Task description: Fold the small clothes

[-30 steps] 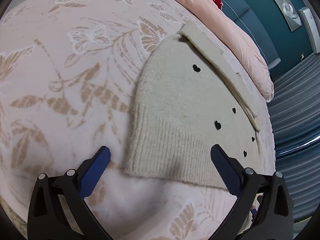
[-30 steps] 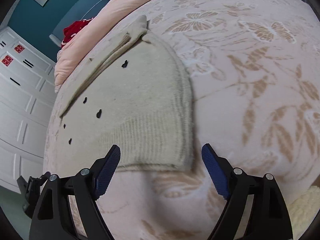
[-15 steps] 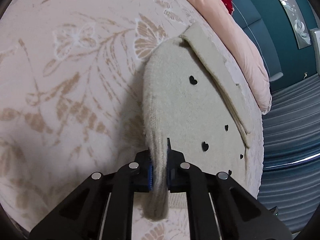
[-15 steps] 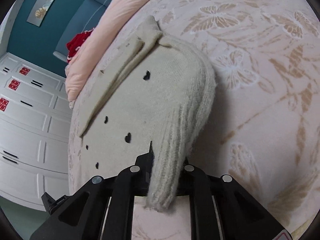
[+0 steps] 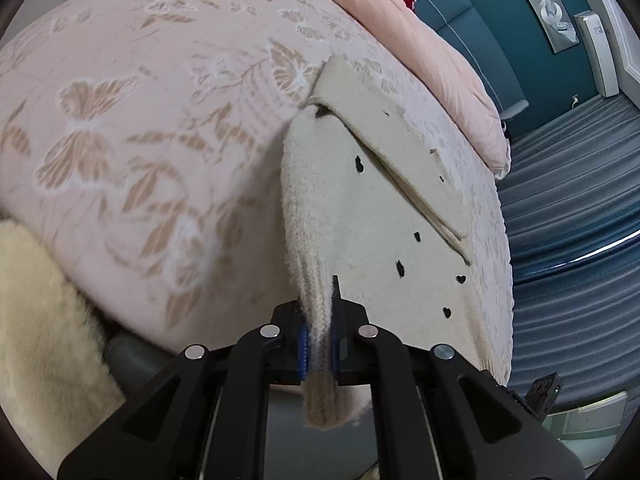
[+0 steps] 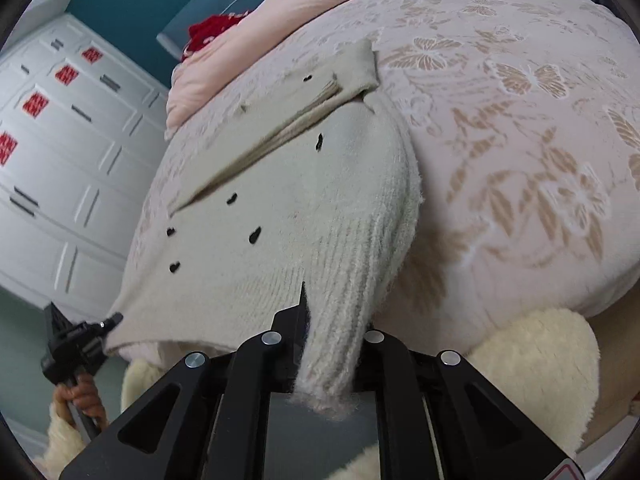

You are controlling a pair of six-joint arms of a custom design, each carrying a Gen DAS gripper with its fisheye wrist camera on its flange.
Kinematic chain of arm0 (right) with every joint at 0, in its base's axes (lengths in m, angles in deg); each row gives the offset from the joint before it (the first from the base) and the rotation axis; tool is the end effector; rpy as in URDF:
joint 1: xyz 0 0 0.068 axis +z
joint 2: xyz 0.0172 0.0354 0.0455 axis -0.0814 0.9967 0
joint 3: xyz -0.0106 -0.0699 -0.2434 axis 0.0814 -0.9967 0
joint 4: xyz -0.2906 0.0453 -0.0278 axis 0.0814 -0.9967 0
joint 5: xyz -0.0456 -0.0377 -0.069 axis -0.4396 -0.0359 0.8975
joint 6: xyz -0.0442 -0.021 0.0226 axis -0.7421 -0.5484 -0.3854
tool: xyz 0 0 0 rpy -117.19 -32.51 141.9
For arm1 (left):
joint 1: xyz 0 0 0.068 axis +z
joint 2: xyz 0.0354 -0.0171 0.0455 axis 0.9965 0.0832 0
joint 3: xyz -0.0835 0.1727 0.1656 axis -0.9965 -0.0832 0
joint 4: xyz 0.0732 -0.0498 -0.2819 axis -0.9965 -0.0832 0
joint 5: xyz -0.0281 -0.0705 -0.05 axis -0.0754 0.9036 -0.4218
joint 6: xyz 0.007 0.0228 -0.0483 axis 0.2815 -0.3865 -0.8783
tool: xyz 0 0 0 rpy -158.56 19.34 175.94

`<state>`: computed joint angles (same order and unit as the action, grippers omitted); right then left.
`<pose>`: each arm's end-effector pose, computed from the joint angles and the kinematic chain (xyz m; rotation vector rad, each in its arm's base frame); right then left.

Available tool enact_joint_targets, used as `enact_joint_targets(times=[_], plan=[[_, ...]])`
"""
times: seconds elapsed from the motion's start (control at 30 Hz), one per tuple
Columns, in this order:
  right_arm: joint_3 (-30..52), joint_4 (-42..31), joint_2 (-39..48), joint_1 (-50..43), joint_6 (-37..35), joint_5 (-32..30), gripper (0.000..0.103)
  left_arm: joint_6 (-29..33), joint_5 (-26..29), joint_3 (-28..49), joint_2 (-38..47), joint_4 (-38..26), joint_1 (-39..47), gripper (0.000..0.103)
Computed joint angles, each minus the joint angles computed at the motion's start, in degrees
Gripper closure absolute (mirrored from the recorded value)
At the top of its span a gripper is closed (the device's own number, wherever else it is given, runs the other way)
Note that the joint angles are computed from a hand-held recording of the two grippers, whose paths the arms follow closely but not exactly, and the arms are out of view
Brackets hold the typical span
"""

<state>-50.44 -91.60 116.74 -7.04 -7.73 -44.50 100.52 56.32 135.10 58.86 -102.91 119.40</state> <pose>0.1487 0.0033 0.2421 0.6618 2.4411 0.5568 0.3056 0.1787 0.2390 -0.1989 2.6484 -0.8996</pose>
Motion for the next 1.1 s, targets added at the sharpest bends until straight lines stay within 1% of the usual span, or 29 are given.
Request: enact_joint_targets(times=[0.07, 0.13, 0.2, 0.23, 0.3, 0.33, 0.37, 0.4, 0.47, 0.53, 0.6, 0.63, 0.67, 0.7, 0.73, 0.77, 0.83, 0.9, 0.93, 0.97, 1.03, 1.07, 1.1], plan=[[-3.10, -5.51, -6.43, 1.87, -0.30, 0.69, 0.094, 5.18, -2.34, -2.90, -0.05, -2.65, 3.41, 0.096], [-6.30, -6.79, -8.63, 3.02, 1.35, 1.80, 0.093, 7.81, -4.32, -7.18, -0.81, -2.11, 5.18, 0.096], [-8.45, -4.38, -6.11, 3.32, 3.44, 1.49, 0.092, 7.47, -4.37, -9.55, -1.20, -0.41, 4.75, 0.095], [-8.46, -3.30, -4.12, 4.69, 4.84, 2.70, 0.091, 7.42, -3.29, -9.85, -1.05, 0.02, 4.08, 0.095], [-7.55, -2.05, -1.15, 7.66, 6.05, 4.96, 0.087, 4.73, -3.65, -11.47, -2.67, 4.41, 2.30, 0.089], [-7.21, -1.76, -0.49, 8.90, 6.71, 5.83, 0.087, 3.89, -4.07, -11.71, -2.62, 6.23, 1.07, 0.082], [-7.07, -1.56, -0.06, 9.76, 7.34, 6.50, 0.085, 3.31, -4.98, -11.49, -2.01, 6.95, -0.06, 0.059], [-7.12, -1.42, 0.55, 9.82, 7.66, 6.54, 0.082, 1.86, -6.79, -11.55, -1.39, 8.01, -1.04, 0.039], [-7.88, -1.20, 0.58, 9.04, 8.21, 6.03, 0.082, -0.37, -7.31, -12.75, -1.28, 10.50, -2.09, 0.038], [-9.15, -0.54, -1.67, 6.68, 7.86, 3.03, 0.085, -1.17, -8.01, -13.78, -1.17, 12.46, -3.08, 0.039], [-10.93, -0.57, -5.51, 2.62, 6.67, -1.02, 0.087, -1.93, -9.69, -14.10, -0.62, 13.52, -3.53, 0.053], [-11.88, -0.69, -7.56, 0.55, 6.11, -2.92, 0.087, -2.00, -9.98, -14.21, -0.75, 13.78, -3.21, 0.057], [-12.52, -0.84, -8.56, -1.19, 5.81, -4.44, 0.087, -1.22, -9.93, -13.53, 0.05, 13.24, -2.70, 0.068], [-12.99, -0.90, -9.15, -1.92, 6.23, -5.25, 0.089, -0.48, -9.99, -12.89, 0.75, 12.54, -2.28, 0.086], [-13.54, -0.94, -10.06, -2.95, 6.08, -6.23, 0.090, 0.20, -9.93, -11.93, 1.88, 11.38, -1.74, 0.093], [-14.13, -0.79, -11.46, -3.63, 6.03, -7.25, 0.090, 0.58, -9.07, -10.98, 2.90, 10.14, -0.95, 0.094], [-14.81, -0.19, -14.86, -3.92, 5.43, -8.80, 0.091, 1.68, -7.96, -11.01, 2.23, 8.97, 0.28, 0.095], [-14.97, 1.07, -17.31, -4.89, 1.97, -13.78, 0.091, 3.95, -7.00, -10.66, 0.80, 7.04, 1.02, 0.096], [-13.88, 1.68, -14.99, -4.83, -1.21, -16.32, 0.091, 5.31, -6.13, -10.15, 0.04, 5.26, 1.31, 0.096], [-11.50, 1.48, -10.16, -3.91, -5.41, -17.41, 0.092, 7.28, -5.31, -9.24, -0.51, 3.00, 1.89, 0.096], [-5.68, -2.72, -1.00, -0.62, -14.95, -16.27, 0.092, 11.35, -4.04, -6.75, -1.47, -1.54, 3.02, 0.097], [-2.66, -6.02, 2.56, 0.01, -19.47, -16.40, 0.092, 13.48, -3.55, -5.11, -1.54, -4.07, 3.84, 0.098], [0.05, -9.25, 4.23, 0.30, -22.55, -16.50, 0.092, 15.45, -3.17, -3.50, -1.56, -6.50, 4.68, 0.098]])
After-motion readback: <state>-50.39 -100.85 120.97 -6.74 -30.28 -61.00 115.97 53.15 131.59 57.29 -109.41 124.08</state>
